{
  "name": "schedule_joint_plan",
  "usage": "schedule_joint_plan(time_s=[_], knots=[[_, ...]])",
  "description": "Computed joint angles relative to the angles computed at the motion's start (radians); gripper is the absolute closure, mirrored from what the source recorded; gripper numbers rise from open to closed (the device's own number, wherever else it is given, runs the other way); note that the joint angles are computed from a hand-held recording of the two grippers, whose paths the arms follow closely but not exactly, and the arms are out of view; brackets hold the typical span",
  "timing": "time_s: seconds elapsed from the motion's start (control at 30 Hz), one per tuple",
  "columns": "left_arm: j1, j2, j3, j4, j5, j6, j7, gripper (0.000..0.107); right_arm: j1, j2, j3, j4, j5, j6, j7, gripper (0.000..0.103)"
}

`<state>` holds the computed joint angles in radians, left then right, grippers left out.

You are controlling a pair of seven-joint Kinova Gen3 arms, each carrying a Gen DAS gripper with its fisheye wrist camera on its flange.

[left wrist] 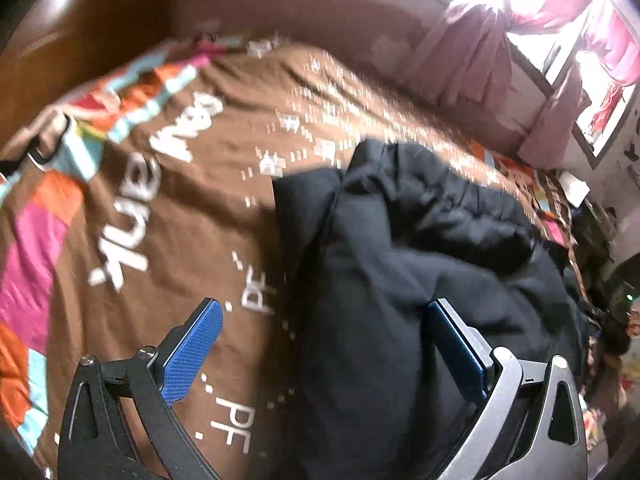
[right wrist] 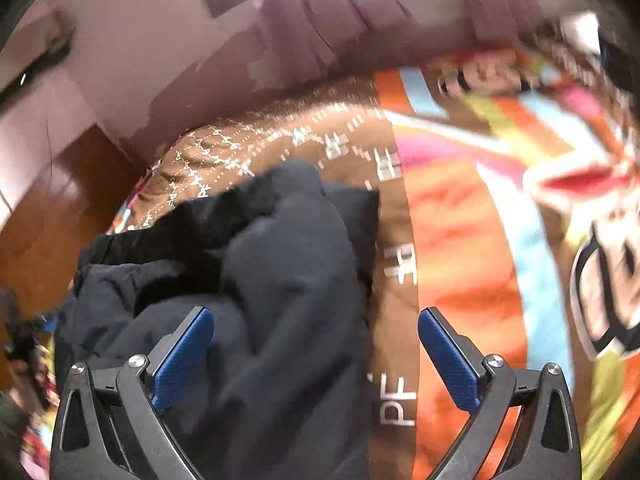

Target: Fold large clothes

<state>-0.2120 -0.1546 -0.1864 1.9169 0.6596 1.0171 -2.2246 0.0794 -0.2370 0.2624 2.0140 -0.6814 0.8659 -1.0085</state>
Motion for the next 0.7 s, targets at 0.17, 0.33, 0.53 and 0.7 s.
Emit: schedule_joint_plan(time_s=[0.17, 0.33, 0.53, 0.7], knots=[[-0.041, 0.035, -0.044, 0.03, 0.089, 0.08, -0.106, 0.007, 0.021, 0.08, 0.048, -0.018, -0.096, 0.107, 0.106, 0.0], [-0.092, 0.083, -0.047, 0.036, 0.133, 0.151, -0.159, 0.007, 0.079, 0.139, 0.025, -0.011, -0.152, 0.166, 0.172, 0.0], [-0.176, 0.143, -0.029, 0.015, 0.172, 0.257, -0.181, 0.007, 0.173, 0.192, 0.005, -0.004, -0.227, 0.246, 0.24, 0.0], [-0.197, 0.158, -0.009, 0.003, 0.175, 0.278, -0.184, 0.007, 0.203, 0.193, -0.041, -0.019, -0.2, 0.258, 0.216, 0.0]])
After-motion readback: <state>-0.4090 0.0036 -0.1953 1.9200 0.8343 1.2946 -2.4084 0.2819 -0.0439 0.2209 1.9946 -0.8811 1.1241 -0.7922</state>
